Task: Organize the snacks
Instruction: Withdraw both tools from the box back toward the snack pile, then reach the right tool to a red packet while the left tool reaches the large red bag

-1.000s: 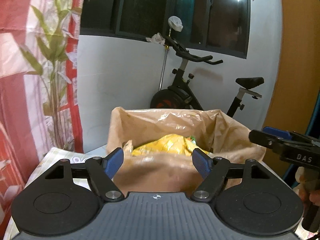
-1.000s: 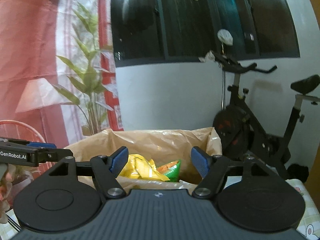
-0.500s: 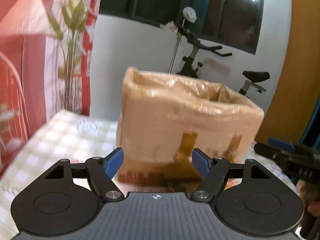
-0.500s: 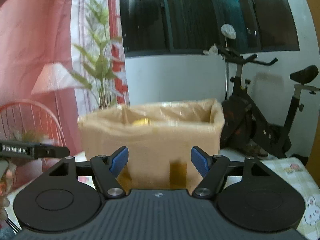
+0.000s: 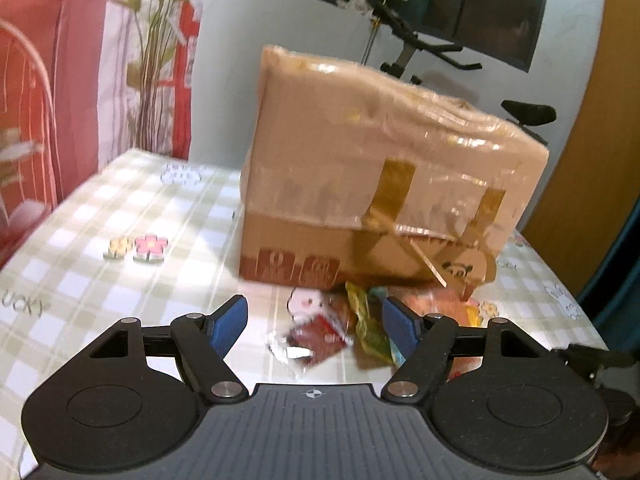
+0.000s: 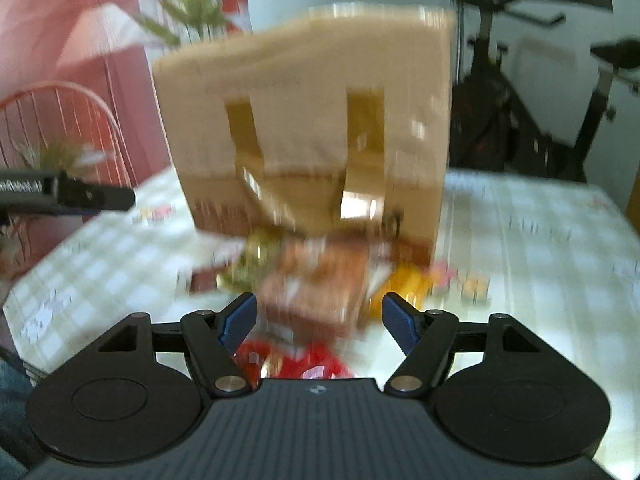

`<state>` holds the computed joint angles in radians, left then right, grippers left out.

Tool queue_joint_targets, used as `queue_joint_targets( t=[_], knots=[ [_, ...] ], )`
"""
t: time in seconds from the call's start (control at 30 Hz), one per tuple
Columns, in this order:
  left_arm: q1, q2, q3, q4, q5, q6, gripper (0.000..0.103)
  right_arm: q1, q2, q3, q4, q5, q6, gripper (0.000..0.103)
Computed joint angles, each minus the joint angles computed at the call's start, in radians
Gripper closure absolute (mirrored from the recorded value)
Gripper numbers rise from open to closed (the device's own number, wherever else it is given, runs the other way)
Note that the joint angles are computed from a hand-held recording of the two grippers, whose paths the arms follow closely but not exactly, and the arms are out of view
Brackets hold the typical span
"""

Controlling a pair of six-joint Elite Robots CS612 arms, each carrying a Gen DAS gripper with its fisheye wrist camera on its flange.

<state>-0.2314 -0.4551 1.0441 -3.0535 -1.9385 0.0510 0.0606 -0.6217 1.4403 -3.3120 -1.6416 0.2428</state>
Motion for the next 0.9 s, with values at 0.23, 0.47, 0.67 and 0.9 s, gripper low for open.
queue_joint_targets(
  t=[0.23, 0.47, 0.67, 0.9],
  knots=[
    [0.003, -0.002, 0.010, 0.046, -0.010, -0.011, 0.027, 0.006, -0.015, 0.007, 0.150, 0.061, 0.009, 0.031],
    [0.001, -0.003, 0.017, 0.049, -0.021, -0.001, 0.027, 0.010, -0.021, 0.008, 0.220, 0.048, 0.019, 0.031],
    [0.002, -0.005, 0.020, 0.063, -0.028, 0.008, 0.027, 0.007, -0.036, 0.035, 0.222, -0.008, 0.048, 0.031],
    [0.002, -0.002, 0.014, 0.088, -0.030, 0.010, 0.027, 0.005, -0.040, 0.040, 0.218, -0.036, 0.076, 0.029]
  ],
)
